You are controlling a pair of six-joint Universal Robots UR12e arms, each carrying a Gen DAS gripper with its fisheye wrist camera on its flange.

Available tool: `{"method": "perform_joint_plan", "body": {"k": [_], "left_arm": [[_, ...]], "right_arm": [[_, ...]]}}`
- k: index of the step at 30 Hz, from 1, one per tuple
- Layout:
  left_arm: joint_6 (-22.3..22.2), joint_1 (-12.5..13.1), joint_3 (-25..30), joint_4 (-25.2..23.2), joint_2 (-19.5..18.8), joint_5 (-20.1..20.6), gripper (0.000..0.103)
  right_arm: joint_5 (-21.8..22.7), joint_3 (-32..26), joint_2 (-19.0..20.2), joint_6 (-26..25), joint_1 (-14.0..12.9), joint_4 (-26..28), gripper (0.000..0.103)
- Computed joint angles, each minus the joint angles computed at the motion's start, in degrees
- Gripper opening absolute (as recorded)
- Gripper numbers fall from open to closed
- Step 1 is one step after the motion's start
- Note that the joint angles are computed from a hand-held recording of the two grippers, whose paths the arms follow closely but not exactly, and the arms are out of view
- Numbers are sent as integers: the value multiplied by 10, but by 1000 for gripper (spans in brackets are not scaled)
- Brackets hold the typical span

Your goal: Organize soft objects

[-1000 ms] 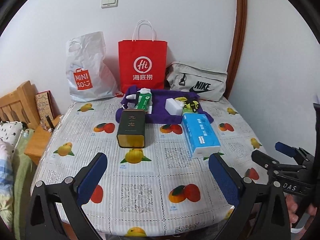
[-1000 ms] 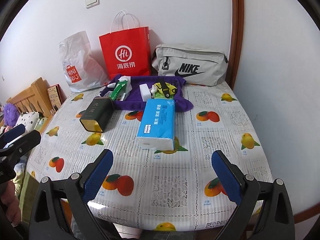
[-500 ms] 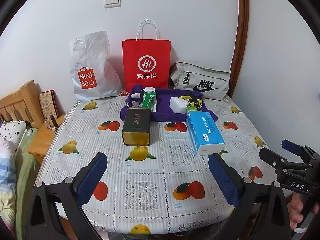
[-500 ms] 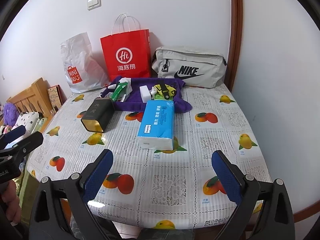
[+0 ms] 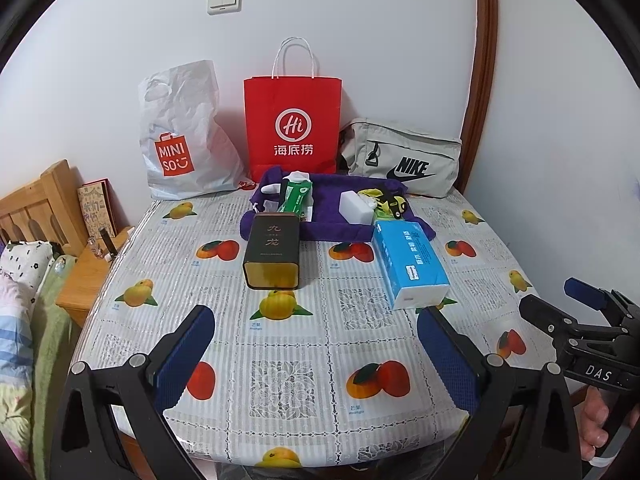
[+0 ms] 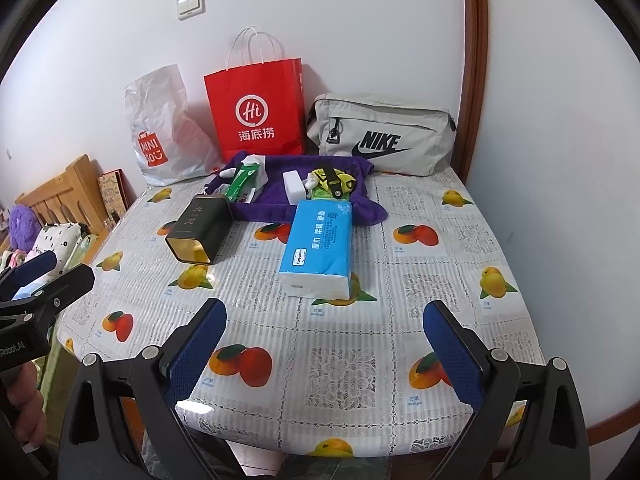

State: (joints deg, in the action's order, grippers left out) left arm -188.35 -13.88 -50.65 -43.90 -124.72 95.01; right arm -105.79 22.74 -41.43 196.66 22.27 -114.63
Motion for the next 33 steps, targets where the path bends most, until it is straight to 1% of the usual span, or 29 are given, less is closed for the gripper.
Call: {"method": "perform_joint_plan", "body": {"k": [23,33], "left_arm": [[3,0,1,-1,-1,3,102],[3,0,1,-2,-1,3,102]], "right_arm": [[-4,3,-2,-1,1,-2,98],[-3,-5,2,-1,1,3,98]]}}
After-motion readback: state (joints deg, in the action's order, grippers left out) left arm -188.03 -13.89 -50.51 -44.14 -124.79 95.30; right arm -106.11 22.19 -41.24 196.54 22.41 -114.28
